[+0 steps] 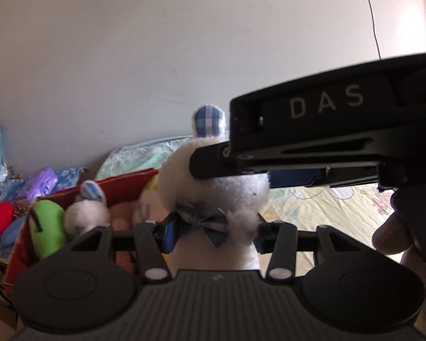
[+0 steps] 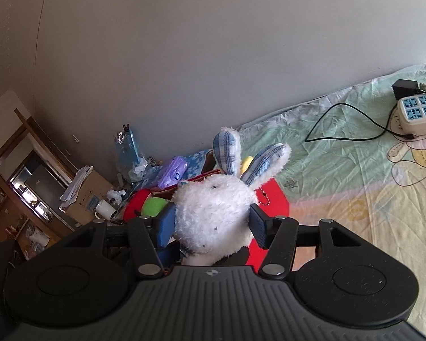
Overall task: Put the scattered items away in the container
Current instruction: 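Lift and carry the white bunny with the right gripper over the red box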
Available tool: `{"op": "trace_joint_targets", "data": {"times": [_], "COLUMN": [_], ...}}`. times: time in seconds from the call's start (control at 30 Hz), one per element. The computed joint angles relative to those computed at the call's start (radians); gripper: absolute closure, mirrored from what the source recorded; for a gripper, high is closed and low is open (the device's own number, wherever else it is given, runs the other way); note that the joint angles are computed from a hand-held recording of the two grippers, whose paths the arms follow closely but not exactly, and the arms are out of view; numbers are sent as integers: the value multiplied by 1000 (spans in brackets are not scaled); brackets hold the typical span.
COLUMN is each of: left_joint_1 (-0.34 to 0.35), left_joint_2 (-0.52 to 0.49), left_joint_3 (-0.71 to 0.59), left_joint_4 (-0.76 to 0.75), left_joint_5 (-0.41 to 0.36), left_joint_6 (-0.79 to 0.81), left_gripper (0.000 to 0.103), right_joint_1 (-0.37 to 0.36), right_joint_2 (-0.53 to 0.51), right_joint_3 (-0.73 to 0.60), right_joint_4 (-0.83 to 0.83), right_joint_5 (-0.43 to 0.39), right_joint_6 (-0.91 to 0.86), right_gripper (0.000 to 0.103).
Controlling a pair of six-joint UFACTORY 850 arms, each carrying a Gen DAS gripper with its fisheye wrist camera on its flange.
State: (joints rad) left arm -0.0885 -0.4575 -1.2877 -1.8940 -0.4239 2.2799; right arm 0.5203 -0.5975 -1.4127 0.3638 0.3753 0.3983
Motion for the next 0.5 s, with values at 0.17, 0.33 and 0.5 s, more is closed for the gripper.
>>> {"op": "trace_joint_targets", "data": {"times": [0.17, 0.33, 0.5], "left_joint_1": [62, 118, 155], "left_joint_2": [-28, -59, -110], "left_joint_3": [-31, -66, -118], "left_joint_4": [43, 76, 124], "left_joint_5": [-34, -81, -122], "left_joint_6": [-34, -36, -48], "left_gripper": [55, 55, 55], "right_joint_1": [48, 88, 125], "right_joint_2": [-79, -159, -224], "right_joint_3": [-124, -242, -338], "right_joint_4": [202, 381, 565], "right_joint_5": [-9, 4, 37], "right_joint_6": [-241, -445, -631], "right_gripper": [45, 45, 45]}}
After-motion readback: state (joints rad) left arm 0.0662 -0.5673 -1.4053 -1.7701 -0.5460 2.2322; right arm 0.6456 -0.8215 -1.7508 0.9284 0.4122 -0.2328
